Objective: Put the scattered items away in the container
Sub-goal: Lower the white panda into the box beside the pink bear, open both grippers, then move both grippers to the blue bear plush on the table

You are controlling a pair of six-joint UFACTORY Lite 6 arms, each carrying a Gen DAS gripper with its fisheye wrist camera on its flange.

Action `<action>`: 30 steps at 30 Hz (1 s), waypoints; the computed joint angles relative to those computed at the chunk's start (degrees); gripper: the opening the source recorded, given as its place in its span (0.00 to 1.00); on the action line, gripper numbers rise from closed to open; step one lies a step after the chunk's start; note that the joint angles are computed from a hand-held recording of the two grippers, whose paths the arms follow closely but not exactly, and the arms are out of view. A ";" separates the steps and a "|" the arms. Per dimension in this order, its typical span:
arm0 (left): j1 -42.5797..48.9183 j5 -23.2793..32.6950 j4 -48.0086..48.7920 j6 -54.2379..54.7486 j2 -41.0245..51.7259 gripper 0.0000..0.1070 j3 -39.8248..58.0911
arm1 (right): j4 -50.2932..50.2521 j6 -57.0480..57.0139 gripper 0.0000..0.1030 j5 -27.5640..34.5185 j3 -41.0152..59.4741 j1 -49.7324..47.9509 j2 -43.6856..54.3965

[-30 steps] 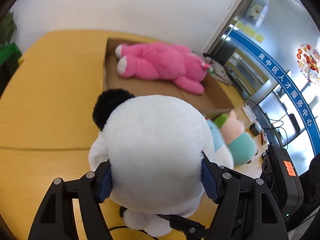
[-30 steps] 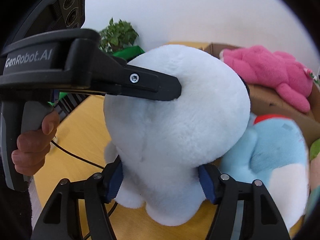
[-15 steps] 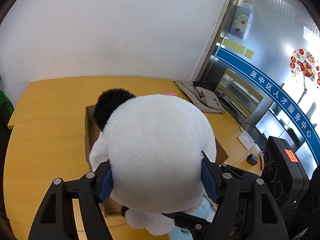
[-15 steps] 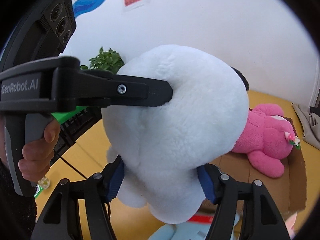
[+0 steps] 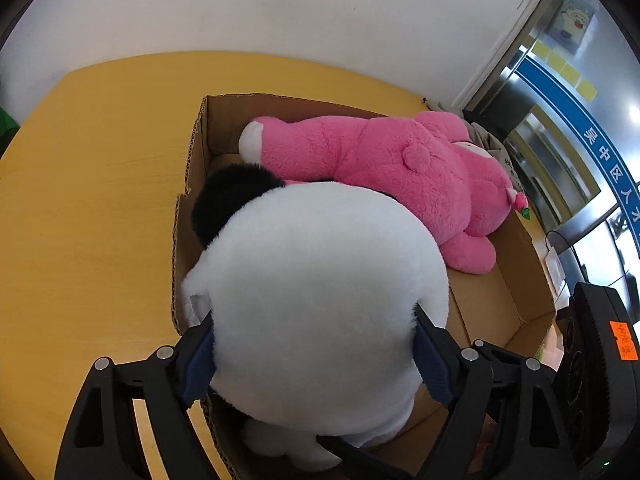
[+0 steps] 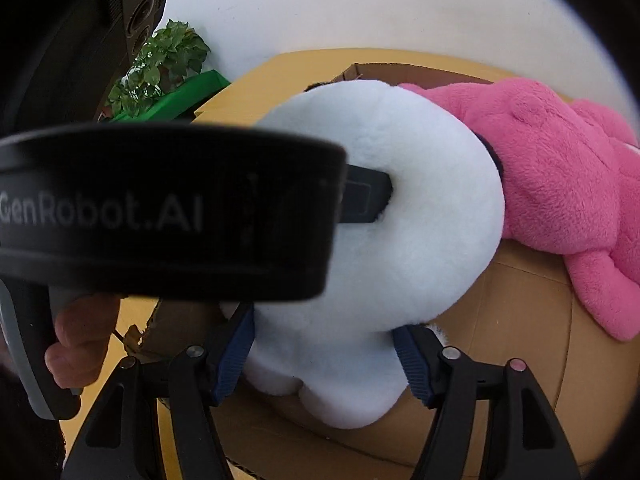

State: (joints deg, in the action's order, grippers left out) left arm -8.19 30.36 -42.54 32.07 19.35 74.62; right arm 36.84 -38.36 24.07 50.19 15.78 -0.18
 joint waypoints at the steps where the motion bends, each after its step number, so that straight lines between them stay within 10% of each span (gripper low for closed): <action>1: -0.02 0.11 0.65 -0.99 -0.42 0.85 -0.19 | -2.44 2.57 0.75 -0.36 -0.67 0.67 -0.87; 9: -8.24 -7.42 31.44 -39.88 -20.66 0.92 -14.64 | -36.25 35.72 0.99 -0.77 -17.78 3.17 -34.84; 14: -18.99 -2.82 56.21 -69.86 -42.28 0.96 -25.92 | -23.47 18.33 1.00 12.07 -21.20 -12.28 -53.91; 21: -47.42 16.65 84.92 -111.84 -50.89 0.96 -31.76 | -14.14 5.05 1.00 13.42 -21.03 -24.86 -51.49; 30: -62.47 21.73 88.81 -126.99 -45.68 0.96 -31.33 | -1.91 -16.72 1.00 22.18 -23.24 -44.83 -55.45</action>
State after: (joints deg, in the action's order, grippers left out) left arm -70.65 52.09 46.27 -94.92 -26.33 43.29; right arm 34.93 -55.07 46.25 26.94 -29.05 -55.63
